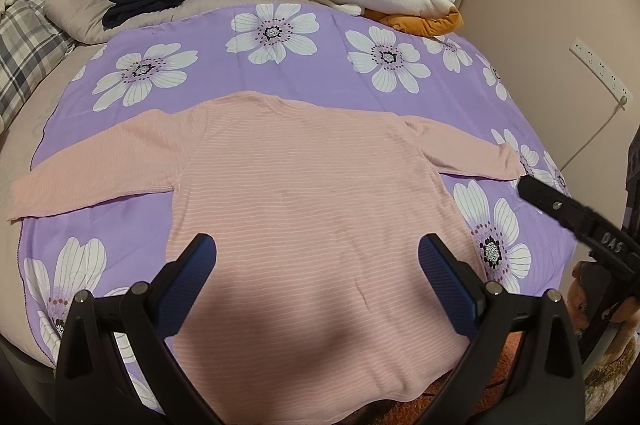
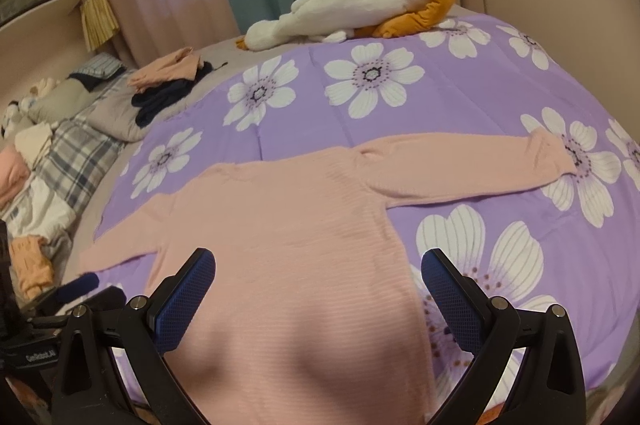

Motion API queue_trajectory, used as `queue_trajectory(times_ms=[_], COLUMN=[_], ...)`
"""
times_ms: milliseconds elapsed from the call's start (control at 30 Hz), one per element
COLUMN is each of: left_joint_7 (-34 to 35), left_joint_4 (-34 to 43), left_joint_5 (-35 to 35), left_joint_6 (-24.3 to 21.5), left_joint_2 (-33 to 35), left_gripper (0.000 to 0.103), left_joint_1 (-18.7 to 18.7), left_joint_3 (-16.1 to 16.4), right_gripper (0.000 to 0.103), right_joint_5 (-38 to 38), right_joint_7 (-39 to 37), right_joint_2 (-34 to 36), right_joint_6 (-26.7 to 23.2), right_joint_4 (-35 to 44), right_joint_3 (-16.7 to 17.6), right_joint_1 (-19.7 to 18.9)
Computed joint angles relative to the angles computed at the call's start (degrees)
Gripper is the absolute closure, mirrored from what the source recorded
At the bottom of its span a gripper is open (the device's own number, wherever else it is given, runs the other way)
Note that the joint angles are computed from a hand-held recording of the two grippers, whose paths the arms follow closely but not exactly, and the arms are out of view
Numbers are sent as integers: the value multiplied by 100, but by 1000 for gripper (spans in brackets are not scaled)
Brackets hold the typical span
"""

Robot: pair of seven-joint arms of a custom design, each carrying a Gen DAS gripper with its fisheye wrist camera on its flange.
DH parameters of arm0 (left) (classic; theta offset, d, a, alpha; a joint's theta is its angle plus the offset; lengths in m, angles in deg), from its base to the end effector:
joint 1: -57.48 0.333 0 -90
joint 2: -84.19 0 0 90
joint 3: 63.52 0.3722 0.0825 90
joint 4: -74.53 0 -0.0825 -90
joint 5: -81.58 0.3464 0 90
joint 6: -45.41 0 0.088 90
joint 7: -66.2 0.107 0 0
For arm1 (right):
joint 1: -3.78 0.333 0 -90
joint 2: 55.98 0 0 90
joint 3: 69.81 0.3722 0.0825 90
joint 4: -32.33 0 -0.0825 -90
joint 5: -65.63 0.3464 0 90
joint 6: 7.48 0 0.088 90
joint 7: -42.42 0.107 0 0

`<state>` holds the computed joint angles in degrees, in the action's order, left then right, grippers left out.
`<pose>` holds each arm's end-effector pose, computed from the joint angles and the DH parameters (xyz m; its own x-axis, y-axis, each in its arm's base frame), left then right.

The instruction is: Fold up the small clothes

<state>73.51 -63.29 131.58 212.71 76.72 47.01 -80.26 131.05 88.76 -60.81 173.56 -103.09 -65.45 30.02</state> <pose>0.3957 -0.2628 0.4973 0.0729 -0.9717 0.2248 -0.7422 -0.2034 -0.6385 0.4474 0.1707 0.5083 0.2575 -0.9286 -0.2674 -0.6980 0.0127 -0.7160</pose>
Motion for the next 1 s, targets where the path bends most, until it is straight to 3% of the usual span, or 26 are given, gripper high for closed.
queue_trajectory(times_ms=[133,233,333,467,600,767,833,900,933,967,1000], left_joint_7=[89,188,328,399,403,1203,1360,1435,1489,1566,1686], left_joint_4=[88,135,258,517,736,867,903,939,959,968,978], left_joint_5=[-79,-210,-397,-467,-559,-1581,-1773,-1902,-1975,-2078,-2222], left_joint_6=[-38,65,149,114,113,280,329,350,373,385,380], left_joint_2=[138,307,587,986,1323,1731,1823,1893,1930,1957,1980], left_gripper=[2,3,7,23,37,50,50,50,50,50,50], left_joint_1=[-29,-57,-97,-212,-332,-295,-354,-422,-432,-427,-395], left_joint_3=[34,116,203,341,510,475,536,612,631,623,581], right_gripper=[0,1,8,24,32,37,40,47,59,83,96], right_joint_5=[1421,1693,1507,425,-295,242,226,20,33,-32,-193], right_joint_7=[-1306,-1345,-904,593,1733,1978,2151,2474,2454,2505,2657], right_joint_2=[-107,-78,109,731,1435,2388,2742,2955,3086,3139,3172], right_joint_6=[-588,-677,-700,-995,-1259,-1908,-2052,-2021,-1954,-1904,-1849], right_joint_4=[251,328,460,875,1370,2216,2572,2777,2930,3009,3061], right_joint_3=[-324,-382,-463,-680,-787,-490,-385,-331,-242,-200,-212], right_joint_1=[-107,-517,-946,-1598,-2091,-2884,-3057,-3100,-3154,-3179,-3152])
